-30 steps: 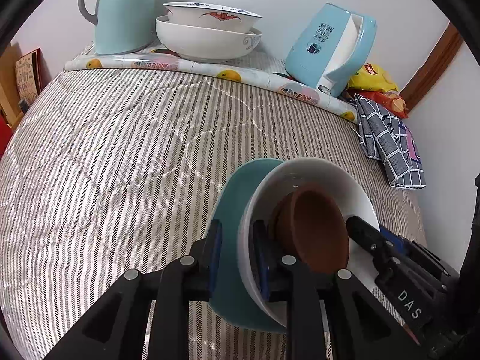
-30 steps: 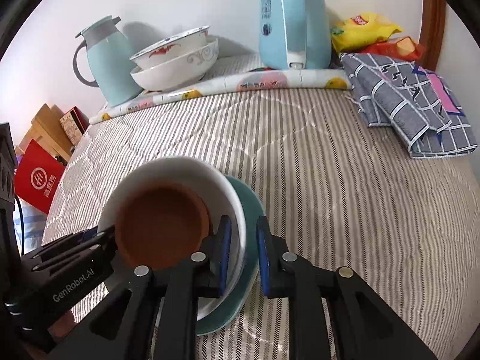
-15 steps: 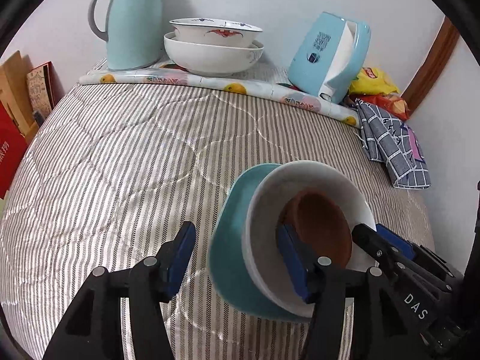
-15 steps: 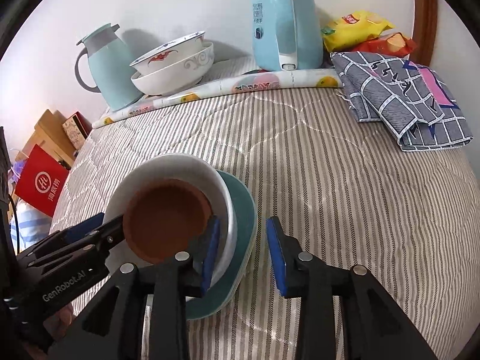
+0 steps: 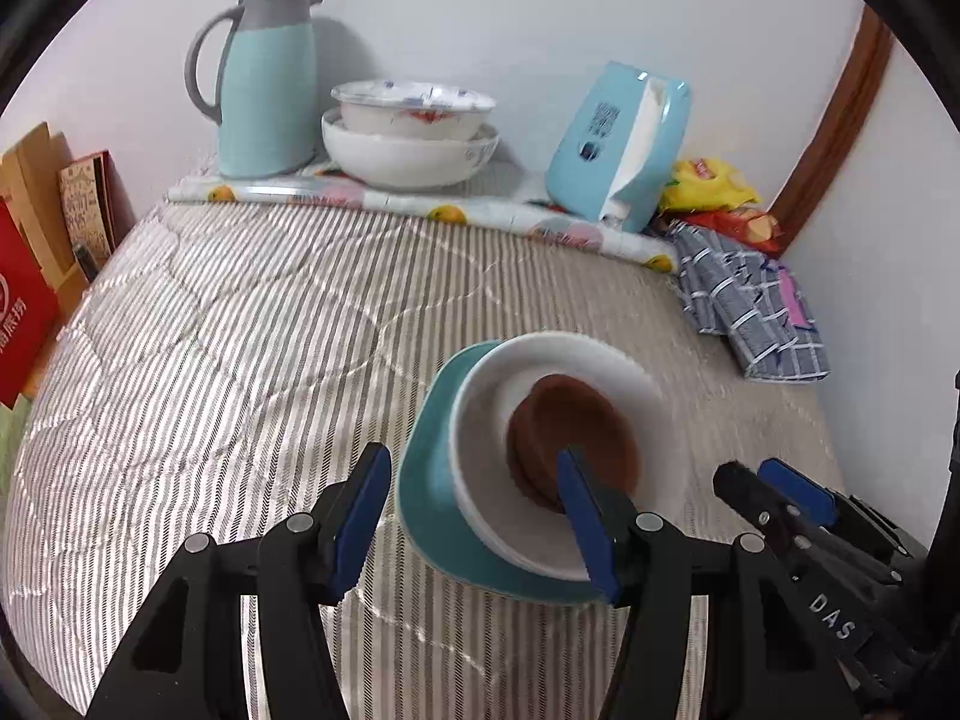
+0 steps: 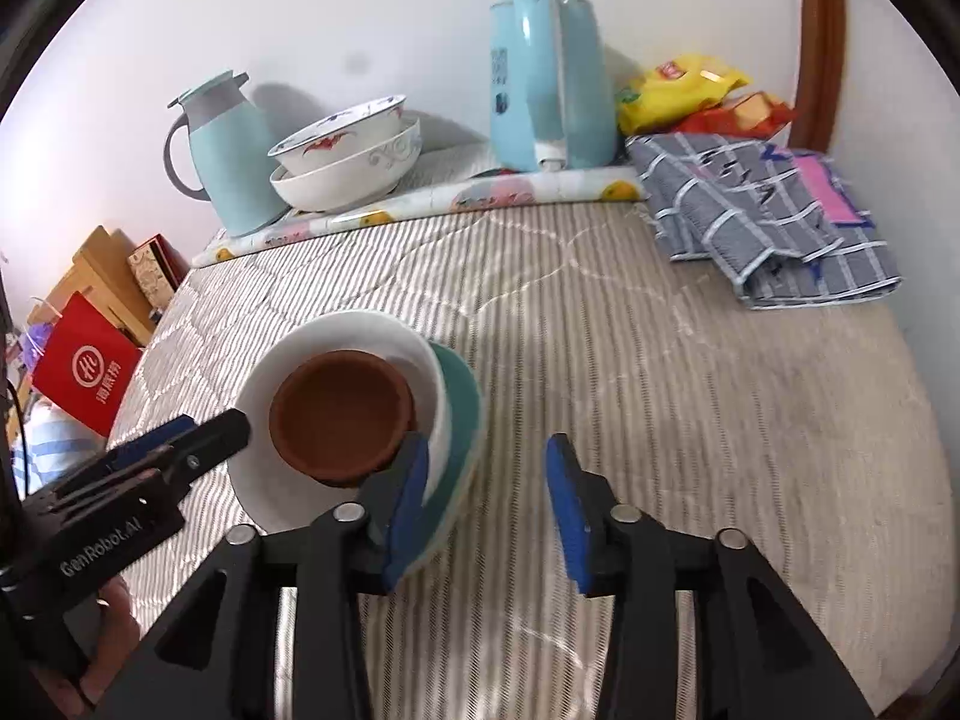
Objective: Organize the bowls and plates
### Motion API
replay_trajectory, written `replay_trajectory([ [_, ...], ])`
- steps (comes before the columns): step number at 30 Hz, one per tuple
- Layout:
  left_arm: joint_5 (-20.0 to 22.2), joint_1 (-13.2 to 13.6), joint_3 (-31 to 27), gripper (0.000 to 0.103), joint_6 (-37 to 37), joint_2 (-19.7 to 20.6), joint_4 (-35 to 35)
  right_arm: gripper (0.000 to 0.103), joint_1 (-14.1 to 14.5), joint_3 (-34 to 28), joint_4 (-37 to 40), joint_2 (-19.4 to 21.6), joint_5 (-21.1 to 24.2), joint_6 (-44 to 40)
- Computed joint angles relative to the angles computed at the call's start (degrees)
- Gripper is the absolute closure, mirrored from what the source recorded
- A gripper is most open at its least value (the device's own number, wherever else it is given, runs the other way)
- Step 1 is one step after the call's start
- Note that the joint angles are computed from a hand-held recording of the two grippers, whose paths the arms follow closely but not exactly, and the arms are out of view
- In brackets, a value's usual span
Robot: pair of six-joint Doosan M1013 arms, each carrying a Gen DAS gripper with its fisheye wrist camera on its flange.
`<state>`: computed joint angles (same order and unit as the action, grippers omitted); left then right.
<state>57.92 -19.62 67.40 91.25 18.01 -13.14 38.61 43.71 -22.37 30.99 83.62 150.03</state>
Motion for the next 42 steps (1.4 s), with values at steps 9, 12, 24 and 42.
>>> replay_trajectory([
  [9,-4.8,-2.4,3.2,0.041,0.3,-4.6,3.1,0.055,2.2,1.3,-5.7,-3.0,4.4,1.9],
  [12,-7.4,-3.8,4.8,0.037,-1.0,-6.4,7.3,0.055,2.7,2.3,-5.8,-4.4,3.7,1.8],
  [24,-10.6,-6.5,9.1,0.023,-3.5,-10.8,11.5,0.016,6.5,7.3,-12.9,-8.7,4.4,7.7],
  [42,-13.3,-8.7,13.6,0.019,-3.3,-14.9,10.5,0.011,10.0,9.5,-19.4,-10.9,9.8,10.3],
])
